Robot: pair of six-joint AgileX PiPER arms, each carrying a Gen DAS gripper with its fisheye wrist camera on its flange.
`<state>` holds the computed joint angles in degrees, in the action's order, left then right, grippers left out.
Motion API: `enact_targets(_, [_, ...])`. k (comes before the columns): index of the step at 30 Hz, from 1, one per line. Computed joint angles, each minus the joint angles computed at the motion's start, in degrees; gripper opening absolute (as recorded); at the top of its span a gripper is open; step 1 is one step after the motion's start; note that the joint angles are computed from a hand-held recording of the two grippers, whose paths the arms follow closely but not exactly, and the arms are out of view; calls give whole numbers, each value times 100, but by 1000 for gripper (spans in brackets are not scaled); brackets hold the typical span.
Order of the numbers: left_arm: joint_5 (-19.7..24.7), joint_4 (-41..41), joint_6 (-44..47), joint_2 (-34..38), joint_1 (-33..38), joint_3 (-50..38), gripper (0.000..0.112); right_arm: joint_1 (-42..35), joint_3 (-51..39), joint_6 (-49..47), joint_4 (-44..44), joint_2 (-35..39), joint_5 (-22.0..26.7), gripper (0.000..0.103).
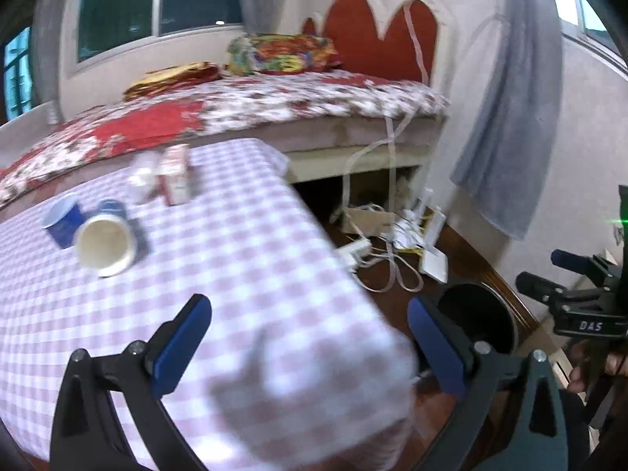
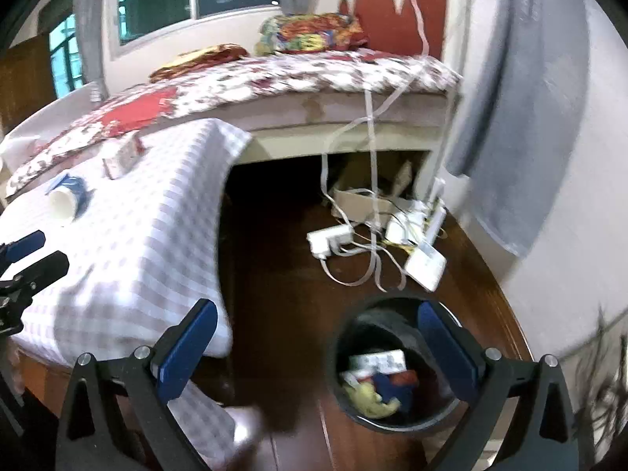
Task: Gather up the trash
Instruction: 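Move both open tools back from the bin to the table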
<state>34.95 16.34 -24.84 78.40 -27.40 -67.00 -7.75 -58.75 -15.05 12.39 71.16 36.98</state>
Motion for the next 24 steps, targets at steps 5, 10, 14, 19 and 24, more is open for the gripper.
enact_targets(5, [-119, 36, 151, -191, 783, 194, 101, 1039, -625, 631, -403, 397, -124, 103])
enact_targets(10, [-141, 341, -75, -126, 1531, 191, 101, 1866, -1366, 1155, -729, 1044, -214, 103])
enact_targets(14, [-209, 355, -179, 121, 2097, 9, 101, 2334, -2087, 1530, -1035, 1704, -144, 103])
enact_targets(19, [-311, 162, -57, 555, 2417, -359, 101, 2822, -3171, 2121, -1657, 2604, 197, 103])
enact_targets(24, [-339, -64, 154, 1123, 2547, -831, 101, 2899, -4005, 2235, -1724, 3253, 511, 103])
